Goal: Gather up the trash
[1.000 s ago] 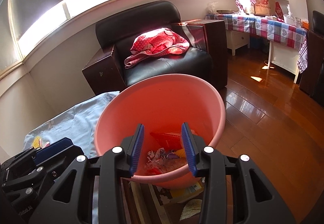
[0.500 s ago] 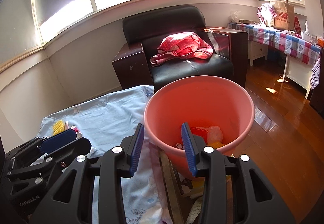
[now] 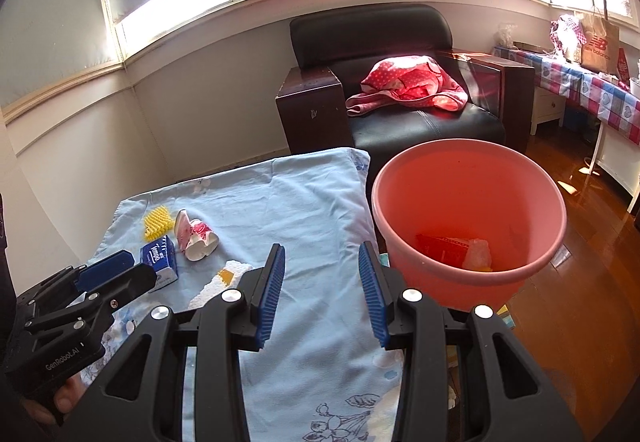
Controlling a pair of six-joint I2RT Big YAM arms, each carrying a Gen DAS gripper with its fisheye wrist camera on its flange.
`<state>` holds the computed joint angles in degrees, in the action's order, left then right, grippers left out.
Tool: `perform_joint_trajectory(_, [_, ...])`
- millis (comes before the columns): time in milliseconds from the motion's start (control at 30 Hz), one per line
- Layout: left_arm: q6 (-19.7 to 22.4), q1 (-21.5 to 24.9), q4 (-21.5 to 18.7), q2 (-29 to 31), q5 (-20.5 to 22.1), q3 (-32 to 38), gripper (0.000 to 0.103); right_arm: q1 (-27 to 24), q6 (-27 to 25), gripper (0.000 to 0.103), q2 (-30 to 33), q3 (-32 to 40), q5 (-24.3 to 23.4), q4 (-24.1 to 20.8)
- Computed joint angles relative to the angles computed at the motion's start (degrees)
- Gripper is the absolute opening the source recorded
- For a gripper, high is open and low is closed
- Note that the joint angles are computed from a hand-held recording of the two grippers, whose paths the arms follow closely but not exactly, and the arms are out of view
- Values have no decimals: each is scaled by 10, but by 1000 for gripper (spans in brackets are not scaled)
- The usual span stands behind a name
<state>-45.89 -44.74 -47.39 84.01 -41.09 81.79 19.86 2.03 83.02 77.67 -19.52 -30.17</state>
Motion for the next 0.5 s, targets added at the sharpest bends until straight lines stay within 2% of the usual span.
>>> perform_joint_trajectory(267, [-75, 27, -52, -55, -28, -62, 48, 29, -17, 39, 11, 9, -8, -12])
perform_joint_trajectory(500, [-113, 95, -68, -92, -15, -98, 48, 49, -27, 39, 36, 37, -19, -25])
